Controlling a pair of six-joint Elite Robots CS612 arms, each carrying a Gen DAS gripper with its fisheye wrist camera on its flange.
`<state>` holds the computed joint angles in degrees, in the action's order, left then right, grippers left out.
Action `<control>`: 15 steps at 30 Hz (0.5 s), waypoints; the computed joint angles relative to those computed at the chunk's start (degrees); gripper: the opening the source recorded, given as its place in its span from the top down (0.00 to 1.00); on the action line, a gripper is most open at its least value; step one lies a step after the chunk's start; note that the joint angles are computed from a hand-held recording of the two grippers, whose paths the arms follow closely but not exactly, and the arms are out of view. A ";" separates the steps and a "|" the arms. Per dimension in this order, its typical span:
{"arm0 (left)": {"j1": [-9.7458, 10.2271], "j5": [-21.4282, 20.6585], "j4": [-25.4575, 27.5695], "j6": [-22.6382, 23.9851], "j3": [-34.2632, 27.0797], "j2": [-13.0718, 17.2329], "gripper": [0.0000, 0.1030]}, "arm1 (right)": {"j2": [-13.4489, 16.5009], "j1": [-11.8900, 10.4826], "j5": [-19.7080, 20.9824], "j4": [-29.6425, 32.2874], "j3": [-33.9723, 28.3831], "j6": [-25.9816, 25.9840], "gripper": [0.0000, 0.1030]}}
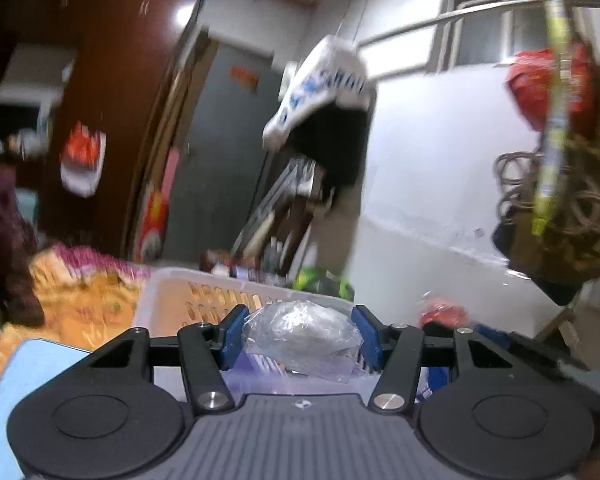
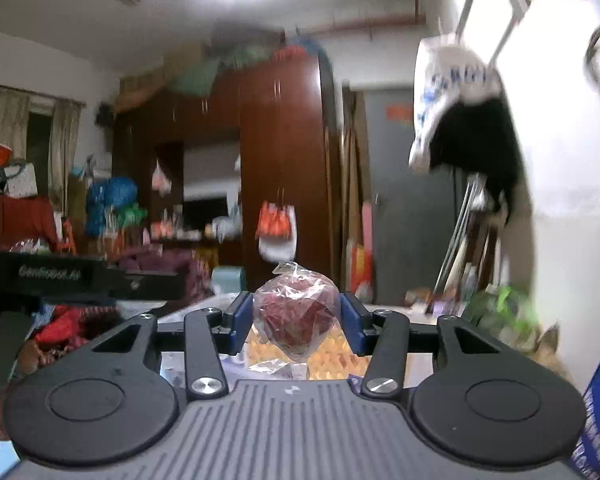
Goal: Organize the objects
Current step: 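Carry both bags over the white basket and open both tools, then grasp a small clear bag with the left tool while the right grasps the white KENT box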
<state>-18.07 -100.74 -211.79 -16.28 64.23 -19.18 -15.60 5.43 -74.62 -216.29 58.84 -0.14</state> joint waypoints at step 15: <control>0.01 3.53 1.88 5.13 1.00 0.46 0.00 | -1.77 -1.10 0.72 -1.94 7.34 0.41 0.00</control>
<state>-18.07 -97.20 -209.90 -11.15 65.23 -18.72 -17.37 4.33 -73.90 -218.23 66.18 0.27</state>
